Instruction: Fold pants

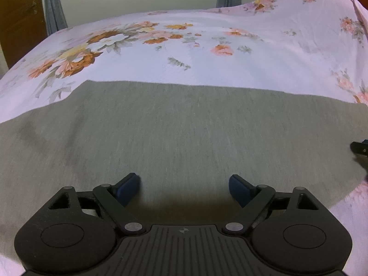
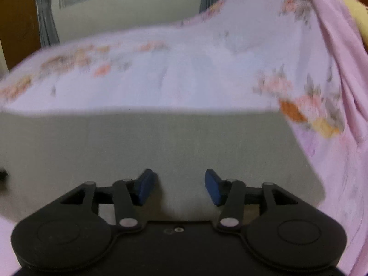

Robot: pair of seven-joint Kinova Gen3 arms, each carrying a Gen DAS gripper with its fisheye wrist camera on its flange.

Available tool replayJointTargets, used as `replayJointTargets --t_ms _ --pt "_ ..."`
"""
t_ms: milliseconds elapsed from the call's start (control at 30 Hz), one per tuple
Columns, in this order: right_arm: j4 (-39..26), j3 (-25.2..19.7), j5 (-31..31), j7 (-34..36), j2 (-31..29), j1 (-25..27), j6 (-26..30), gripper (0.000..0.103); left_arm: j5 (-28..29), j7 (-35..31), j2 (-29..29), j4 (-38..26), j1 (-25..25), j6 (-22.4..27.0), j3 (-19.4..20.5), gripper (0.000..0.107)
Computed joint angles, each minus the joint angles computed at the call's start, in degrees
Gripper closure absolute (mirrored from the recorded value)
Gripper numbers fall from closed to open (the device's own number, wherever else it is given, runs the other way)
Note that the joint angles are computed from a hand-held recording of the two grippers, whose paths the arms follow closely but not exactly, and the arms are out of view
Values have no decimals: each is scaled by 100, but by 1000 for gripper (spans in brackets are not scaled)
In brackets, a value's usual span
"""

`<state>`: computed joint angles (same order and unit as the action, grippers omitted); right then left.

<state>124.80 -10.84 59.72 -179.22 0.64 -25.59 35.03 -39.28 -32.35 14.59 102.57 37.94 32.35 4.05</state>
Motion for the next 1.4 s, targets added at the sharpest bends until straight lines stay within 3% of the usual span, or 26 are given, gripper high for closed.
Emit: replayJointTargets --t_ms 67,267,567,867,933,1133,1400 --pt "73 -28 134 -338 -77 10 -37 51 32 0 -109 110 -1 -1 27 21" --pt "171 -255 -211 -293 -425 3 132 46 -189 580 -308 251 88 130 114 21" --pt "197 -340 -555 -206 -614 186 57 41 -52 495 -279 180 -30 273 266 21" --pt "314 -506 -858 -121 -852 415 382 41 -223 619 -139 116 59 361 265 21" --pt "349 -434 -1008 -7 -848 485 273 38 -354 628 -80 115 135 382 235 14" --pt "448 -500 -1065 -82 -976 666 108 38 -95 591 -89 -58 102 517 246 14" --pt "696 -381 -1501 -2 -1197 1257 -620 39 -39 449 30 -227 191 564 246 14"
